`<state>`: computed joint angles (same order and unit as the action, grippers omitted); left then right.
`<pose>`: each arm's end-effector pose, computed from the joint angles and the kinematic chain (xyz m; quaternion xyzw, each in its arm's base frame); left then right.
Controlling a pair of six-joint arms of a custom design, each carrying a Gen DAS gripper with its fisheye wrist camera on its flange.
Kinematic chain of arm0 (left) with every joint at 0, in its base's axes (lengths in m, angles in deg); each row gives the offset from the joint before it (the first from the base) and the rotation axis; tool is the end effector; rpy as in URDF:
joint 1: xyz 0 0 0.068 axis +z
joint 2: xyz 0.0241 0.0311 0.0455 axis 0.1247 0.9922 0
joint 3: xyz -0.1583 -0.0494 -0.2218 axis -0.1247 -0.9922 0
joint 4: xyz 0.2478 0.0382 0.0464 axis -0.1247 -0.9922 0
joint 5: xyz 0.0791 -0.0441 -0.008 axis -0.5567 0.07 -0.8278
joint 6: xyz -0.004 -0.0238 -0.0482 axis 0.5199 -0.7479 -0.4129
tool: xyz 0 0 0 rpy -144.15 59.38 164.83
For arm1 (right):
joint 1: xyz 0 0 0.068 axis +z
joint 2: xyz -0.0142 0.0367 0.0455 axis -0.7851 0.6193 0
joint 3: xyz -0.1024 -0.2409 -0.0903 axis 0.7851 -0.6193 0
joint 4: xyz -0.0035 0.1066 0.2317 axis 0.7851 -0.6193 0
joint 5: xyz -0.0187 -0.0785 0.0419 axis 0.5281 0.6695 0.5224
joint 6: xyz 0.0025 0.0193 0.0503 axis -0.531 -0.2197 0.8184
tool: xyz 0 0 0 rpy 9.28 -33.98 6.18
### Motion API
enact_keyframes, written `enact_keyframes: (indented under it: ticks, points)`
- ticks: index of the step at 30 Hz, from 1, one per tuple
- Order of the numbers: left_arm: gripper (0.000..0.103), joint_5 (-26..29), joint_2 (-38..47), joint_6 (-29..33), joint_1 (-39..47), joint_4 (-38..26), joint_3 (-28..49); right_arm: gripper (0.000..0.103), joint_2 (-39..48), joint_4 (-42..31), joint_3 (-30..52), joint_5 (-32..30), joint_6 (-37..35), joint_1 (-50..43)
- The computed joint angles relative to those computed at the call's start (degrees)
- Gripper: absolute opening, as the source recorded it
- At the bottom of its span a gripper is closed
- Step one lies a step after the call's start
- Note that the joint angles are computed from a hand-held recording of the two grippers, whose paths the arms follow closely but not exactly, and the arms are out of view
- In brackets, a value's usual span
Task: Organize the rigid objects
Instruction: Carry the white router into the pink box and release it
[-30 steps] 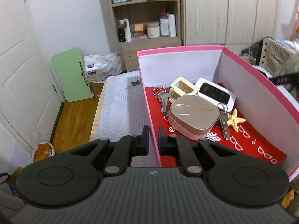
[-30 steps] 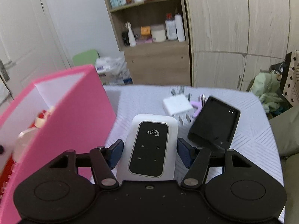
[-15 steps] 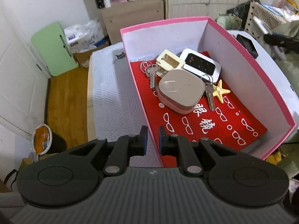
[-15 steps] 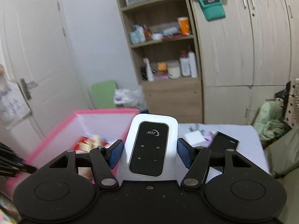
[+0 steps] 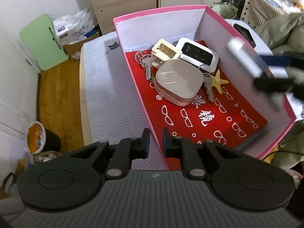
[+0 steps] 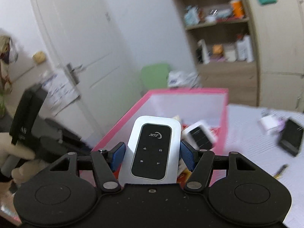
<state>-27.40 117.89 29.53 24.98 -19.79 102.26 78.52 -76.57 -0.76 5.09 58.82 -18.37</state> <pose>0.1715 0.0453 0.2288 0.1695 0.9609 -0.0383 0.2156 0.1750 0.1234 0.2446 -0.1421 0.8698 0.2882 0.3744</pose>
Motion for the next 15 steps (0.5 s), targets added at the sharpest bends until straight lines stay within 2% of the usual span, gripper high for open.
enact_keyframes:
  ticks: [3, 6, 10, 15]
  points:
    - [0.014, 0.76, 2.04, 1.40, 0.46, -1.60, 1.66, 0.068, 7.71, -5.64, 5.48, -4.81, -4.35, -0.03]
    - [0.014, 1.06, 1.53, 2.37, 0.47, -1.25, 1.22, 0.068, 14.29, -12.39, 11.85, -5.95, -10.49, 0.68]
    - [0.015, 3.73, 2.94, 4.15, 2.93, -1.52, 1.56, 0.068, 21.21, -16.35, 17.39, -9.72, -14.19, 0.85]
    - [0.015, 3.50, 2.66, 4.78, 2.73, -1.61, 1.37, 0.068, 30.19, -21.08, 25.16, -14.00, -19.19, 1.22]
